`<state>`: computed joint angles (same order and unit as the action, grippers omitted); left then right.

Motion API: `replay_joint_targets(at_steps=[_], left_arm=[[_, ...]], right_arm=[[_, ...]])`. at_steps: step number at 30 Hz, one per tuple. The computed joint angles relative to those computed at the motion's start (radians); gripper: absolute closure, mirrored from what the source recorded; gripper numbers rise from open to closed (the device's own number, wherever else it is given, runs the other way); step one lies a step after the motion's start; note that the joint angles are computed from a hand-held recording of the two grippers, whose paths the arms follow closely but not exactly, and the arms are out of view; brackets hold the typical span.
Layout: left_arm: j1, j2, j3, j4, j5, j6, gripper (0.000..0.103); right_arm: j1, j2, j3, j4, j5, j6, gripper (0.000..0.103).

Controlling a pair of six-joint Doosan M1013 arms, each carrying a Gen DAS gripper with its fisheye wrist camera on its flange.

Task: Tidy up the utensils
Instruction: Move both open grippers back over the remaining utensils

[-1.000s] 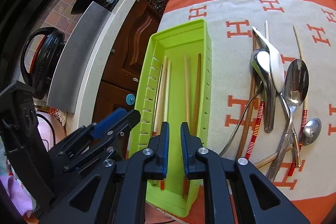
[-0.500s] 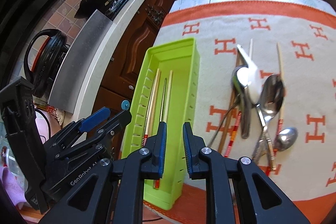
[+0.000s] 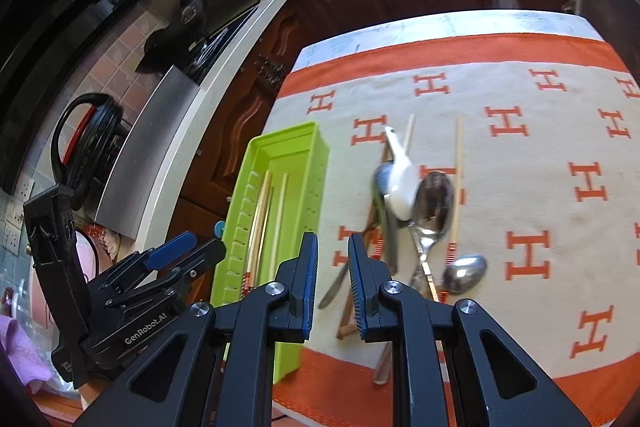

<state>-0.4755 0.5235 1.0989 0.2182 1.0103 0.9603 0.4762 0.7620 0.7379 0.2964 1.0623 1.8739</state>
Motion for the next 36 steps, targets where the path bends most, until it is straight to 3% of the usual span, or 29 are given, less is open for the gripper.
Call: replay_joint_targets(at_steps=[19, 29, 36], left_arm=[[-0.046, 0.089, -0.142, -0.041, 0.110, 0.098, 0.053], [-0.047, 0.175, -0.239, -0.249, 0.143, 0.219, 0.053], [-0.043, 0.233, -0.291, -0.342, 0.185, 0.242, 0.079]], right_arm=[[-0.065, -0.072, 0.171, 0.047, -0.095, 0.013, 0.087], [-0.103, -0.069, 0.236, 0.103, -0.114, 0.008, 0.087], [-0.128, -0.060, 0.266, 0.154, -0.126, -0.016, 0.087]])
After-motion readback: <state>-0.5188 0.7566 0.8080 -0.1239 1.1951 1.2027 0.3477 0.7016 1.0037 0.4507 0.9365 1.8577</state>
